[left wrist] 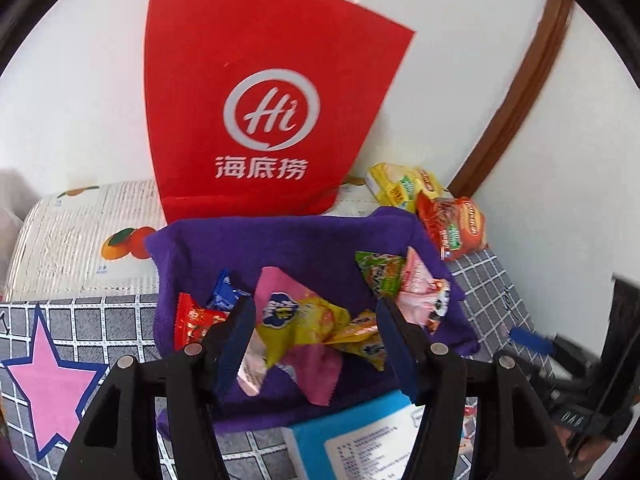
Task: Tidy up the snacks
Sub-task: 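Grasp the red-and-white strawberry candy bag with the right gripper while the left gripper grasps the pink Lotso stick candy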
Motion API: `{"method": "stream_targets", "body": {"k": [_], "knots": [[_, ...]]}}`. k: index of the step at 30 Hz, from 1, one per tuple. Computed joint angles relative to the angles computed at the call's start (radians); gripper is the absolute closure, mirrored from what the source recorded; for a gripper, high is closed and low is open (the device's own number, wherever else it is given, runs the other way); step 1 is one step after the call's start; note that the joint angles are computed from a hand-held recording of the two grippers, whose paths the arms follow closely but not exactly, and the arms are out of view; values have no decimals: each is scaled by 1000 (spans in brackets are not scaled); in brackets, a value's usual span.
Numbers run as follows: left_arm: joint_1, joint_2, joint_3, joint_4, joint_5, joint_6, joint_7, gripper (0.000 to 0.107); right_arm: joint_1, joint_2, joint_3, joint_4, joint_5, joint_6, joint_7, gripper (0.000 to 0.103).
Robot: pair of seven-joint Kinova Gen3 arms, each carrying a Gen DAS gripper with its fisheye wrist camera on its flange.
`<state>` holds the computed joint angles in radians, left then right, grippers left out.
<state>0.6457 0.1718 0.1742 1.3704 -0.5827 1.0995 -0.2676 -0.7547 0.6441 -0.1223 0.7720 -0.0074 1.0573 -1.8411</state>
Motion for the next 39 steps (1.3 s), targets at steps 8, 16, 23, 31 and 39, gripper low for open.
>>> {"method": "stream_targets", "body": {"k": [8,16,23,31,39], "knots": [[90,-5,28,-27,-80,87,54,47,23,-105,-29,285,21,-78,22,38],[151,-34,77,13,-97,233,132,47,134,-108,-143,432,-52,-264,231,39],[187,-50,116,18,-127,308,183,47,205,-57,-170,395,-226,-167,397,40],[209,-55,137,34,-123,311,229,47,123,-166,-126,540,-199,-184,443,39],[247,-51,154,48,-119,333,289,47,-38,-176,-41,542,4,-246,168,25]]}}
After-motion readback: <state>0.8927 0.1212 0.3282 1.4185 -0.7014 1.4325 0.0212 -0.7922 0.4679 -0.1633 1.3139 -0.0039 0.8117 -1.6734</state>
